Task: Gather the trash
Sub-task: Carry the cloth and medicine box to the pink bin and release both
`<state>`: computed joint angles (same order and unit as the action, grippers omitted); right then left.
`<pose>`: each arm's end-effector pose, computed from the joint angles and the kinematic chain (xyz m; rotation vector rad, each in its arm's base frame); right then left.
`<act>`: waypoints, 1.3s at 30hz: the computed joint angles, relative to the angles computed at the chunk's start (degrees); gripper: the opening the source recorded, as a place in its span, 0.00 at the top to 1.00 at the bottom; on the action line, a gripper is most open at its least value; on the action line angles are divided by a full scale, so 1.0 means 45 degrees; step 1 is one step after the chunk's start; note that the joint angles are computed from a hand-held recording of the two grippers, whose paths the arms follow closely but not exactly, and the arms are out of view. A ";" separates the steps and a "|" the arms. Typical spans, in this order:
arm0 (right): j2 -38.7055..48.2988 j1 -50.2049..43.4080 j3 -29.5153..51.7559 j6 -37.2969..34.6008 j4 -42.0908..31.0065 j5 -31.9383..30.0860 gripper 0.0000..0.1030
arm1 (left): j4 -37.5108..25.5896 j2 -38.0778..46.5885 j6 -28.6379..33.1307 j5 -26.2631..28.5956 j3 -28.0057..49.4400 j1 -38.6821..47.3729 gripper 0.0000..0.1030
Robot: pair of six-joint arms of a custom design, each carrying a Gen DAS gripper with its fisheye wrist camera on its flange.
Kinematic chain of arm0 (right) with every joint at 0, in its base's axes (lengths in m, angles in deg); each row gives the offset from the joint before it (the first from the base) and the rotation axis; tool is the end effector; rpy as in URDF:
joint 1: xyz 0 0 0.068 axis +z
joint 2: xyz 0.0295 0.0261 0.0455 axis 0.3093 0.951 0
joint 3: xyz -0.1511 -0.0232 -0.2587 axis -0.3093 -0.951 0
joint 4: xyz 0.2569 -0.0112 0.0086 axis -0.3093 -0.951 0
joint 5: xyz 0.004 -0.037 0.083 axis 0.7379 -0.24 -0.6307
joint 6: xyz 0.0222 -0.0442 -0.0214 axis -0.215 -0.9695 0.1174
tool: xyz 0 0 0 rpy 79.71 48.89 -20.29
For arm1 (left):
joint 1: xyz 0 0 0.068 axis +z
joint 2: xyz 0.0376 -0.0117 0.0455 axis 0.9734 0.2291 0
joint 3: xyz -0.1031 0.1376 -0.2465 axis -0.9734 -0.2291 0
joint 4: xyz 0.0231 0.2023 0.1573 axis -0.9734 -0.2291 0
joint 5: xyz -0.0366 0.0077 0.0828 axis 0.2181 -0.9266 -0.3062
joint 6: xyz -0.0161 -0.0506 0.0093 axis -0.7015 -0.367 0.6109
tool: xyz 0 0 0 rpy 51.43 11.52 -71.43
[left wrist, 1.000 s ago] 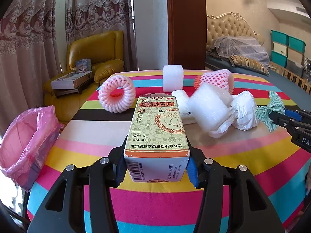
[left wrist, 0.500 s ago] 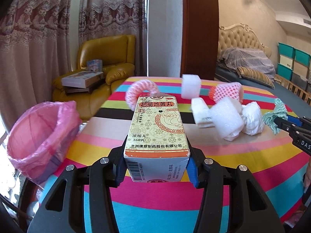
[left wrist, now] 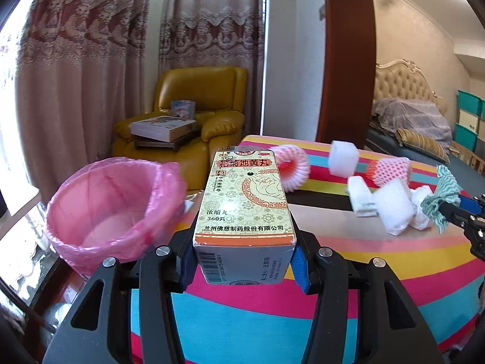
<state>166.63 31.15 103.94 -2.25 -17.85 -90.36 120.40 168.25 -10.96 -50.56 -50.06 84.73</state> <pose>0.2998 0.0757 0.1266 -0.5501 2.0120 0.1754 0.2728 0.0386 0.0971 -0.1953 2.0112 0.0656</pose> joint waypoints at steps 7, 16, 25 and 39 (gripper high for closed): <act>0.0044 0.1318 0.0927 -0.0547 -0.1225 0.0112 0.69 | 0.0501 -0.0035 0.0222 0.0409 -0.0299 0.1184 0.53; 0.0933 0.3389 0.3772 -0.0897 -0.3421 0.0020 0.69 | -0.0001 -0.0445 0.0652 0.2192 0.0180 0.3982 0.53; 0.2665 0.5208 0.7732 -0.1283 -0.5622 -0.0131 0.69 | -0.2369 0.0036 0.2077 0.3884 0.2475 0.6623 0.53; 0.6482 0.6997 1.4140 -0.2627 -0.8679 0.0465 0.35 | -0.6015 0.1885 0.2404 0.5483 0.6530 0.8412 0.51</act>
